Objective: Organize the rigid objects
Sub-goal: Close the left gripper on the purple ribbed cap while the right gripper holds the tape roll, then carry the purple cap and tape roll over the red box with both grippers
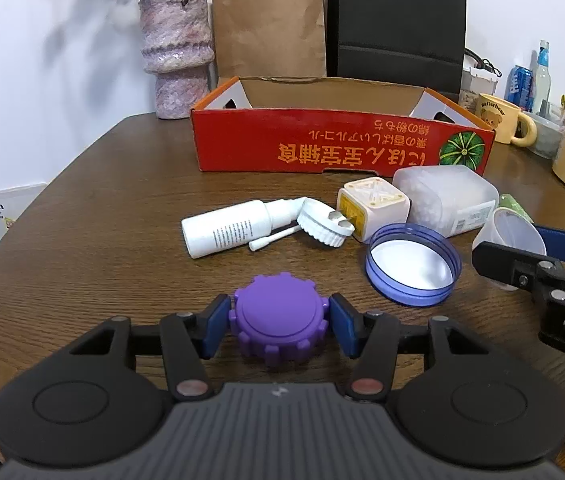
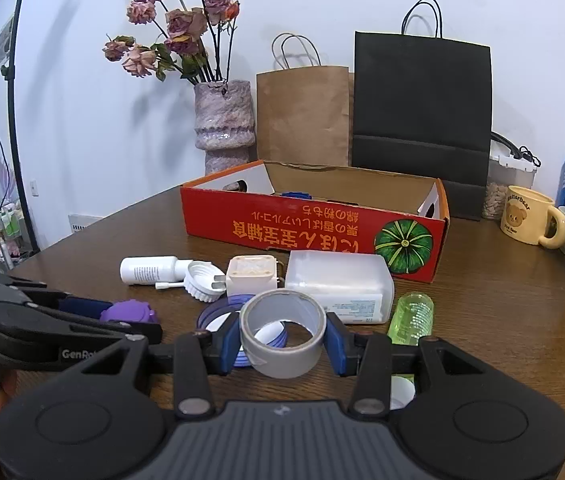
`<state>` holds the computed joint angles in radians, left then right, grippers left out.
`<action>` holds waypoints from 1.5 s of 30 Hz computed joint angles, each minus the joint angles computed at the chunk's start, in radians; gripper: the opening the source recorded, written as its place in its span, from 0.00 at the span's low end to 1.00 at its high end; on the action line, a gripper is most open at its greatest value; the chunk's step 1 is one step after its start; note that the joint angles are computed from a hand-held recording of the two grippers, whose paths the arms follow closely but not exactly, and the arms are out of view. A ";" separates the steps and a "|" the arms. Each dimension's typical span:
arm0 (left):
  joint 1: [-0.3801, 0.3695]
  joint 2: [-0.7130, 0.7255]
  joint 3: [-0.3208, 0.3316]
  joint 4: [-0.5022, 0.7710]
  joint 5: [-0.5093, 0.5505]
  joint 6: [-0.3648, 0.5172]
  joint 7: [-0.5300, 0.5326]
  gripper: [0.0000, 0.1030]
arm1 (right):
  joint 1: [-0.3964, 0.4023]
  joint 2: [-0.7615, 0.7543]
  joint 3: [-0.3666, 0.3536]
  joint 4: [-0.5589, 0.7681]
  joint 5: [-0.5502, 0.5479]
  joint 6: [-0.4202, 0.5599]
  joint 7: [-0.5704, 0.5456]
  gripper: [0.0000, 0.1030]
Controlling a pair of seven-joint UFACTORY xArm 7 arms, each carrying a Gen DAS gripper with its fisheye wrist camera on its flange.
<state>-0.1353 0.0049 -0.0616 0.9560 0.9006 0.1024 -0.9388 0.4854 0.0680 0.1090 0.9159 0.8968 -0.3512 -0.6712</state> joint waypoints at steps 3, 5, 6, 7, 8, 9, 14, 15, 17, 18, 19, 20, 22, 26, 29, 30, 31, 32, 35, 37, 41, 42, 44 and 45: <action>0.005 -0.008 0.002 0.003 0.076 -0.004 -0.072 0.54 | 0.000 0.000 0.000 0.000 -0.003 -0.001 0.003 0.42; 0.010 -0.015 -0.001 0.003 0.112 -0.007 -0.104 0.54 | 0.000 -0.001 0.001 -0.002 -0.004 -0.007 0.003 0.42; 0.012 -0.020 -0.004 0.005 0.147 -0.003 -0.131 0.54 | -0.001 -0.003 0.003 -0.002 -0.005 -0.007 0.002 0.42; 0.015 -0.023 -0.007 0.007 0.169 -0.002 -0.148 0.54 | 0.002 -0.003 0.002 0.001 0.004 -0.008 -0.010 0.42; 0.017 -0.026 -0.010 0.007 0.182 -0.002 -0.157 0.54 | 0.004 -0.003 0.002 0.003 0.014 -0.010 -0.024 0.42; 0.019 -0.029 -0.012 0.006 0.181 -0.003 -0.157 0.53 | 0.002 -0.006 0.004 0.003 0.013 -0.009 -0.026 0.42; 0.031 -0.041 -0.025 0.014 0.178 -0.001 -0.161 0.53 | -0.010 -0.018 0.016 0.004 0.012 -0.006 -0.036 0.42; 0.034 -0.042 -0.026 0.016 0.178 -0.002 -0.163 0.53 | -0.009 -0.019 0.017 0.009 0.023 -0.007 -0.051 0.42; 0.037 -0.046 -0.030 0.023 0.178 -0.001 -0.162 0.53 | -0.013 -0.020 0.021 0.013 0.027 -0.007 -0.060 0.42; 0.040 -0.047 -0.032 0.027 0.189 0.001 -0.172 0.53 | -0.014 -0.020 0.022 0.018 0.035 -0.006 -0.069 0.42; 0.041 -0.048 -0.034 0.032 0.193 0.000 -0.174 0.53 | -0.015 -0.020 0.022 0.023 0.043 -0.003 -0.078 0.42; 0.042 -0.049 -0.035 0.037 0.192 0.000 -0.173 0.53 | -0.015 -0.020 0.021 0.028 0.052 -0.001 -0.087 0.42; 0.043 -0.048 -0.037 0.049 0.193 0.002 -0.171 0.53 | -0.009 -0.017 0.019 0.046 0.094 -0.001 -0.131 0.42; 0.042 -0.040 -0.038 0.082 0.210 0.003 -0.182 0.53 | -0.008 -0.013 0.016 0.073 0.129 0.002 -0.172 0.42; 0.036 -0.029 -0.034 0.103 0.198 0.000 -0.173 0.53 | -0.006 -0.007 0.012 0.091 0.151 0.004 -0.192 0.42; 0.034 -0.027 -0.032 0.108 0.195 0.000 -0.170 0.53 | -0.006 -0.006 0.010 0.098 0.157 0.006 -0.198 0.42; 0.031 -0.024 -0.030 0.115 0.198 0.003 -0.172 0.53 | -0.002 -0.002 0.006 0.108 0.174 0.008 -0.215 0.42; 0.029 -0.020 -0.028 0.122 0.200 0.003 -0.173 0.53 | 0.002 0.000 0.001 0.117 0.190 0.010 -0.232 0.42; 0.021 -0.011 -0.021 0.144 0.219 0.006 -0.193 0.53 | 0.010 0.011 -0.009 0.145 0.215 0.012 -0.265 0.42; 0.016 -0.005 -0.016 0.157 0.226 0.004 -0.201 0.53 | 0.019 0.021 -0.018 0.168 0.237 0.010 -0.295 0.42; 0.003 0.016 -0.004 0.193 0.235 0.009 -0.215 0.54 | 0.034 0.042 -0.035 0.214 0.267 0.009 -0.336 0.42; -0.001 0.021 0.000 0.201 0.237 0.009 -0.218 0.54 | 0.040 0.048 -0.042 0.228 0.282 0.010 -0.354 0.42; -0.009 0.035 0.008 0.223 0.234 0.012 -0.219 0.54 | 0.050 0.063 -0.055 0.257 0.308 0.013 -0.384 0.41; -0.013 0.042 0.013 0.233 0.229 0.011 -0.219 0.54 | 0.051 0.068 -0.060 0.266 0.310 0.015 -0.387 0.42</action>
<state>-0.1481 0.0468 -0.0491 1.1892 1.1297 0.1137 -1.1574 0.5366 0.1357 0.0492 1.1819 1.2071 -0.3367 -1.0584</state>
